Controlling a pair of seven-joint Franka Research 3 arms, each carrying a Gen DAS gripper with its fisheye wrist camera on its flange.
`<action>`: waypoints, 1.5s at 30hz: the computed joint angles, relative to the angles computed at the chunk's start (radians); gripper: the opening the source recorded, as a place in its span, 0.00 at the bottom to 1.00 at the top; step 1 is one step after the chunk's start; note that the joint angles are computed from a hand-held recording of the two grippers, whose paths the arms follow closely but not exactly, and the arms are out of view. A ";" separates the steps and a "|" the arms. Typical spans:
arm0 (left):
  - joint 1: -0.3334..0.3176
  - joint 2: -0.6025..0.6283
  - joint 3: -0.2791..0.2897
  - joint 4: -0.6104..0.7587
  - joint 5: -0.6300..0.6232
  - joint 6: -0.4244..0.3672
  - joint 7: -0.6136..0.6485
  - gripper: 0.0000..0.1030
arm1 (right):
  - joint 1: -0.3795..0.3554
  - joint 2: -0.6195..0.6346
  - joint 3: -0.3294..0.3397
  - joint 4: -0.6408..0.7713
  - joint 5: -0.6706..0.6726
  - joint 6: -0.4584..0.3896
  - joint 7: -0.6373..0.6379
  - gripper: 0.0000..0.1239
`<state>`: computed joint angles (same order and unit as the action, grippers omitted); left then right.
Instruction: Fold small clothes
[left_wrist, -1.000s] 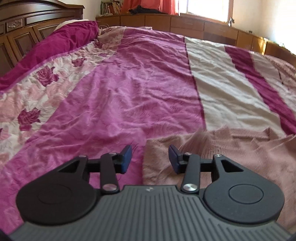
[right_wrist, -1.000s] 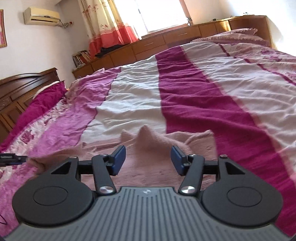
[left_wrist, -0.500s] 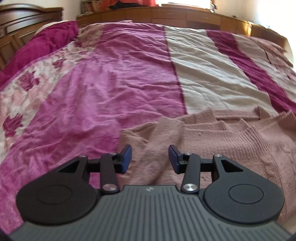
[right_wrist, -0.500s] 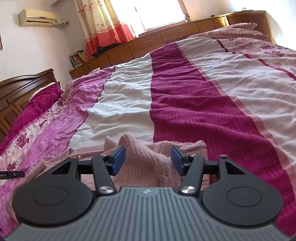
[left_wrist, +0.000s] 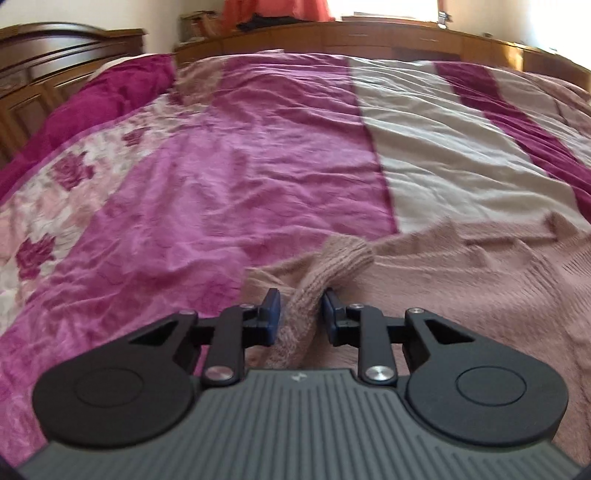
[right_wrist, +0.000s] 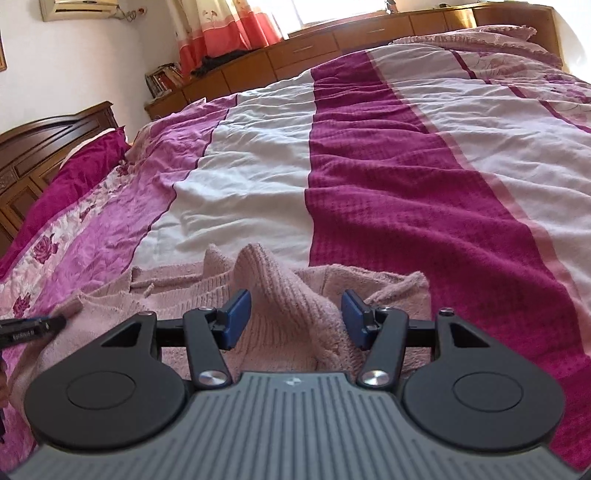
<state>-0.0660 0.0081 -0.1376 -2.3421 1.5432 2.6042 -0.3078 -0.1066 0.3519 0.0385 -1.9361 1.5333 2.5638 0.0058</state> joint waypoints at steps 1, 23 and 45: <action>0.001 -0.004 0.001 -0.003 -0.013 -0.015 0.002 0.27 | 0.000 -0.001 0.000 -0.001 0.000 -0.002 -0.003 0.50; 0.022 -0.101 -0.022 -0.078 -0.110 0.040 -0.091 0.35 | 0.103 -0.186 -0.015 -0.236 0.005 -0.030 -0.588 0.40; 0.019 -0.114 -0.027 -0.074 0.066 0.101 -0.209 0.35 | -0.030 -0.018 -0.029 -0.031 -0.154 -0.425 0.102 0.21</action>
